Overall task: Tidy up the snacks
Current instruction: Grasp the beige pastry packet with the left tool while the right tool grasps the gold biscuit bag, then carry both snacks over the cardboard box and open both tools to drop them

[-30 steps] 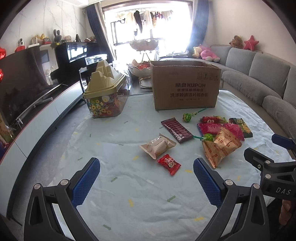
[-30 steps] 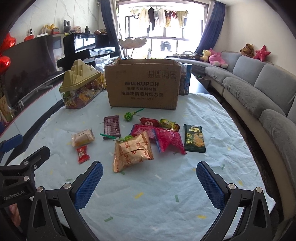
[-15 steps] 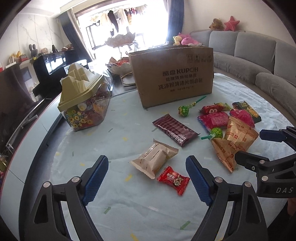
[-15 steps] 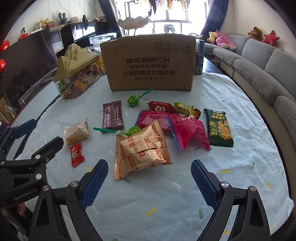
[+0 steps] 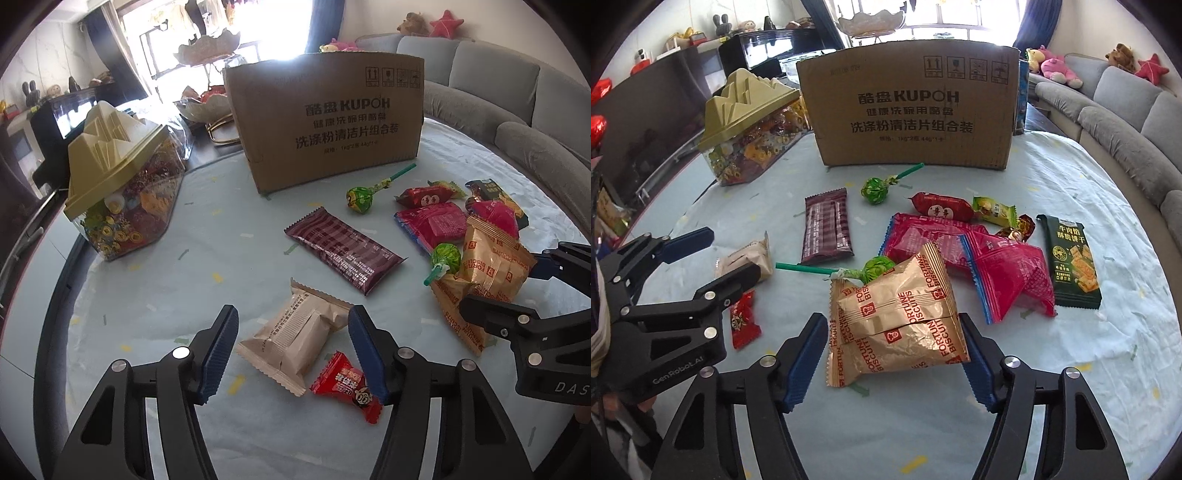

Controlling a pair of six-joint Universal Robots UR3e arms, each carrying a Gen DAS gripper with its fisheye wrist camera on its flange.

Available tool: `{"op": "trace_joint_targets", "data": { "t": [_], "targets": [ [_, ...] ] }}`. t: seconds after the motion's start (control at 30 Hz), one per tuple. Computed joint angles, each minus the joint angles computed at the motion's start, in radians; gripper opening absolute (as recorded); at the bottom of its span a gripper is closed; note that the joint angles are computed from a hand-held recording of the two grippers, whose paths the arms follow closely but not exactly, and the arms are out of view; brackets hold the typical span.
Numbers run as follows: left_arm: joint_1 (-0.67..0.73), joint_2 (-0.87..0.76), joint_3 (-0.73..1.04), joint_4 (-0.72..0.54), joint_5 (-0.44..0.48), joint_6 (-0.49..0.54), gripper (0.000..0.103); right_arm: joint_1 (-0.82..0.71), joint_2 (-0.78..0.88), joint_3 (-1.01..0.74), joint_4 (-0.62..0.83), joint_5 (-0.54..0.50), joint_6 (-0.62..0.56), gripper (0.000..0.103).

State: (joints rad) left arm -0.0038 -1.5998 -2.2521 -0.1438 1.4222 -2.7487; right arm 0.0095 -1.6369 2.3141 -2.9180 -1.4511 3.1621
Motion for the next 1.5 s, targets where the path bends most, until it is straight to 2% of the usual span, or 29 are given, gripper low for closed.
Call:
{"op": "trace_joint_targets", "data": {
  "t": [0.17,0.27,0.33,0.43,0.73,1.07,1.27,1.5],
  "targets": [
    [0.02,-0.026,0.045,-0.094,-0.047,0.011,0.052,0.016,0.02,-0.017,-0.004,-0.018,-0.009,0.063],
    [0.029,-0.04,0.071,-0.146,-0.065,0.004,0.037,0.024,0.029,-0.025,-0.009,-0.03,-0.015,0.061],
    [0.053,-0.035,0.078,-0.185,-0.104,-0.003,0.034,0.026,0.029,-0.027,-0.01,-0.035,-0.015,0.059],
    [0.064,-0.013,0.064,-0.191,-0.118,-0.008,0.033,0.035,0.029,-0.032,-0.012,-0.047,-0.022,0.051],
    [0.081,0.129,0.003,-0.223,-0.141,-0.052,0.033,0.014,-0.062,0.007,-0.012,-0.019,-0.042,0.049],
    [0.027,0.259,0.004,-0.276,-0.107,-0.117,0.033,-0.055,-0.226,0.061,0.007,0.05,-0.099,0.049],
    [-0.026,0.249,0.073,-0.271,-0.066,-0.172,0.033,-0.112,-0.265,0.037,0.011,0.111,-0.135,0.049],
    [-0.078,0.169,0.199,-0.222,-0.012,-0.208,0.033,-0.162,-0.23,-0.041,-0.022,0.149,-0.155,0.049]
  ]
}}
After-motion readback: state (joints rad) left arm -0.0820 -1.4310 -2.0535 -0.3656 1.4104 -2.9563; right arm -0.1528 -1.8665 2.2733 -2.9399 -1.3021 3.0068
